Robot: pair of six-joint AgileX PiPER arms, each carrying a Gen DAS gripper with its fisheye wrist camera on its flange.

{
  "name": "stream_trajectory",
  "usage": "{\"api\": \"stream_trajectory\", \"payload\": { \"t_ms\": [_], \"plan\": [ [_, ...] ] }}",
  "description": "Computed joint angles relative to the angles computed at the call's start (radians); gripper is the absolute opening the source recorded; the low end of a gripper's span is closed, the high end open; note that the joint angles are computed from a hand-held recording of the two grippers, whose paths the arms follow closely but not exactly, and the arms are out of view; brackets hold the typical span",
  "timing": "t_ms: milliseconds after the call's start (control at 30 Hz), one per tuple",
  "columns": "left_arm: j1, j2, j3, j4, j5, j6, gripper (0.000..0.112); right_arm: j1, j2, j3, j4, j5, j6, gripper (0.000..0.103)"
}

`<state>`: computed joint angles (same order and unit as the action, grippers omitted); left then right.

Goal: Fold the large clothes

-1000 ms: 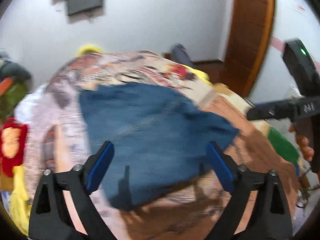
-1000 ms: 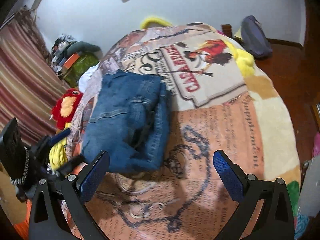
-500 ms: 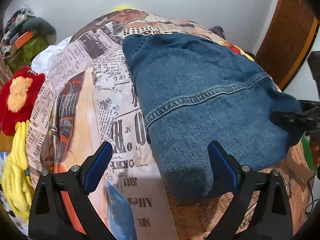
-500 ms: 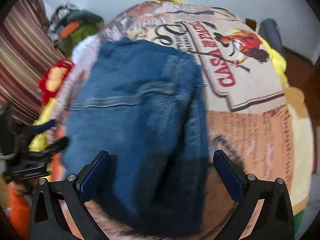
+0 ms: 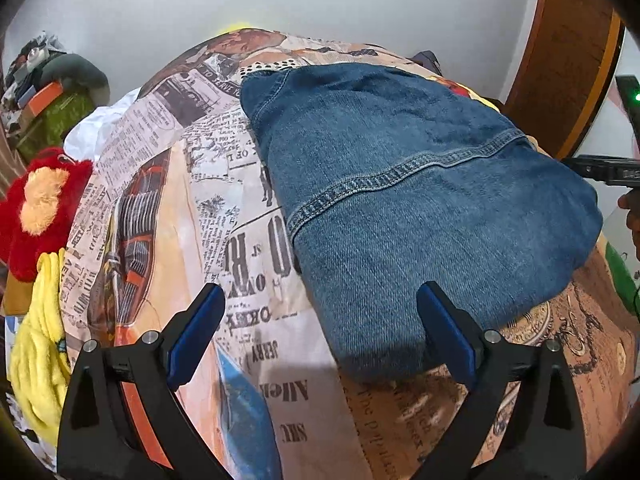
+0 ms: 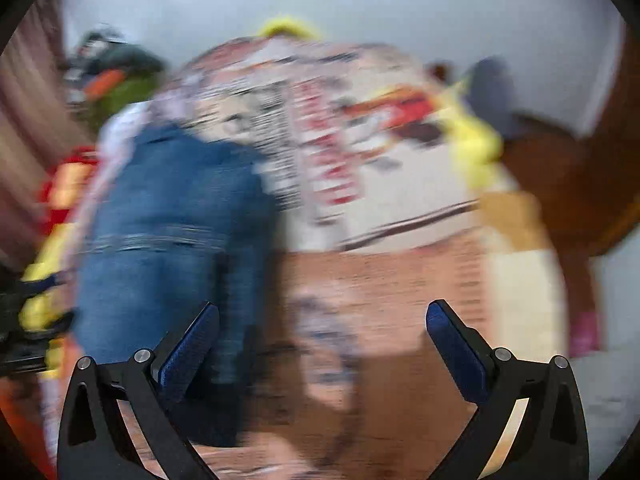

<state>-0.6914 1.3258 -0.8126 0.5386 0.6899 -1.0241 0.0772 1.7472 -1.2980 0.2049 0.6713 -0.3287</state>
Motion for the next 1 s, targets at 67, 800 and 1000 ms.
{"api": "stream_trajectory", "payload": {
  "t_ms": [67, 800, 1000],
  "plan": [
    [0.021, -0.02, -0.002, -0.048, 0.008, 0.06, 0.098, -0.001, -0.019, -0.007, -0.08, 0.0, 0.08, 0.103],
    [0.329, 0.355, -0.392, -0.345, -0.072, 0.566, 0.098, 0.161, 0.389, -0.575, 0.088, 0.322, 0.006, 0.103],
    [0.42, 0.498, -0.561, -0.509, -0.059, 0.706, 0.099, 0.147, 0.55, -0.795, 0.113, 0.413, 0.015, 0.103]
  ]
}}
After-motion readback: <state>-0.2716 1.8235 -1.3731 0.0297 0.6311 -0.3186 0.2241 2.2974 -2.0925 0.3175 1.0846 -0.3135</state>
